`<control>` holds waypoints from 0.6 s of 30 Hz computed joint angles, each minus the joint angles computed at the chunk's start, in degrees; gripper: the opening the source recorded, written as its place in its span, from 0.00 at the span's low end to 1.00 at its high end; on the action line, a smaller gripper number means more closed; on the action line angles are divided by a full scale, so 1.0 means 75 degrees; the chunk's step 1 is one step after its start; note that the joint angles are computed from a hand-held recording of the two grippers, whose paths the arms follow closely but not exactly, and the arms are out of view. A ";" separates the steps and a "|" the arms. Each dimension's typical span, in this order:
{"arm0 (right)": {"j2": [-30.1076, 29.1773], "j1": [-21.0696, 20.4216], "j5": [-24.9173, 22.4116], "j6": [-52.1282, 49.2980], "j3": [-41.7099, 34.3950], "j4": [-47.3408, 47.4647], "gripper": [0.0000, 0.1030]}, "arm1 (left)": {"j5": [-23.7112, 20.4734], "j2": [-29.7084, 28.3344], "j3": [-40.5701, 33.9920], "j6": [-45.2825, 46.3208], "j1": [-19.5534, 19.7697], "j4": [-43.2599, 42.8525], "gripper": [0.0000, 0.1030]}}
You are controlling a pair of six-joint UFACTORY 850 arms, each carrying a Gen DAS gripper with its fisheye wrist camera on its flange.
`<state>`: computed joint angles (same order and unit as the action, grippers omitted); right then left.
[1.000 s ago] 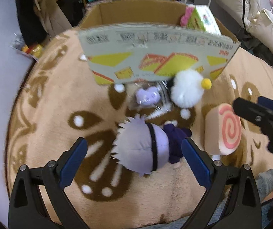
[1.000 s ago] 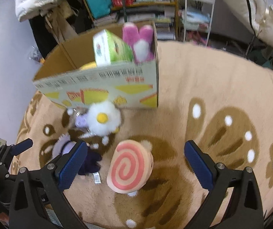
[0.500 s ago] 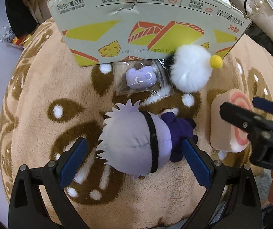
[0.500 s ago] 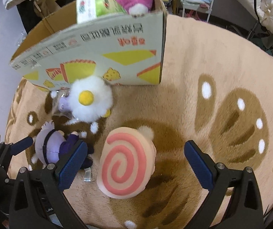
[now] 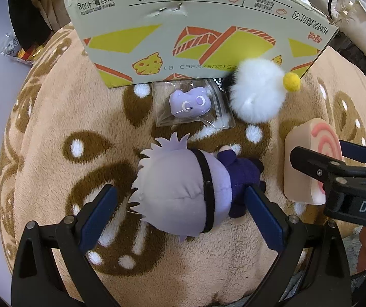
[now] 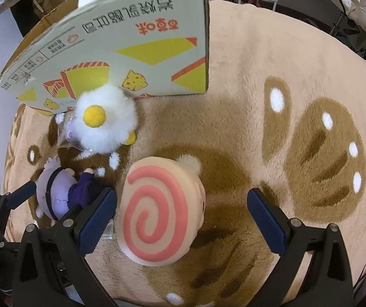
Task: Organize soft objects
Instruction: 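Lower the left tool onto the white-haired doll while the right tool lowers onto the pink swirl cushion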
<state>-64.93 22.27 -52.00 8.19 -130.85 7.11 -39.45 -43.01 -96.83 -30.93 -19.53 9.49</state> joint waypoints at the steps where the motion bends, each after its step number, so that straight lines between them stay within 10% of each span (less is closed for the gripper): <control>1: -0.0018 -0.0020 0.0036 -0.0032 0.0049 0.0012 1.00 | 0.0009 0.0007 0.0006 0.0008 -0.0004 0.0007 0.95; 18: -0.0265 -0.0047 -0.0353 -0.0235 -0.0059 0.0358 0.92 | 0.0208 0.0188 0.0138 0.0274 -0.0077 -0.0462 0.68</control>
<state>-66.92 21.92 -54.65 6.43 -131.30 9.79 -37.89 -41.60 -95.79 -28.88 -20.11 6.03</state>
